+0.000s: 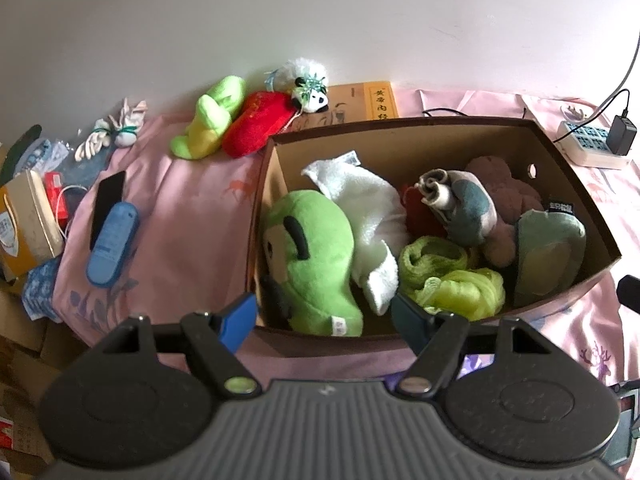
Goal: Organize soft objects
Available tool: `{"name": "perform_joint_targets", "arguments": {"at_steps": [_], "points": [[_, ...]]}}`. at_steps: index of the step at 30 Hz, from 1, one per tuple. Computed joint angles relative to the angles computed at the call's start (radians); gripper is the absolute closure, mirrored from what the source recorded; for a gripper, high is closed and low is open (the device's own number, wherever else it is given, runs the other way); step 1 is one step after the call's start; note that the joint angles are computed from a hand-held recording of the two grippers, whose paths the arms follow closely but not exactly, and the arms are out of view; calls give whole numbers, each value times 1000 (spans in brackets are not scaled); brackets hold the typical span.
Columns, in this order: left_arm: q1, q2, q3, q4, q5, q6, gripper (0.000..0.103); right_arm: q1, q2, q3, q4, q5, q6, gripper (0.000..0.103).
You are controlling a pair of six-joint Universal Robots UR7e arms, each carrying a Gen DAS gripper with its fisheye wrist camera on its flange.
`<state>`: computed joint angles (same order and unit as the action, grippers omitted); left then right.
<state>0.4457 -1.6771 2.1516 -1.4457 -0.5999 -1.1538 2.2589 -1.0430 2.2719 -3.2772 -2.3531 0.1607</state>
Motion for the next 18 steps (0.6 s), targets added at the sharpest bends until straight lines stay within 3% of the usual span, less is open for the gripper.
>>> {"name": "perform_joint_targets", "arguments": {"at_steps": [18], "points": [[-11,3,-2,29,3,-50,28,6,4,5,-33,-15,6,80]]}}
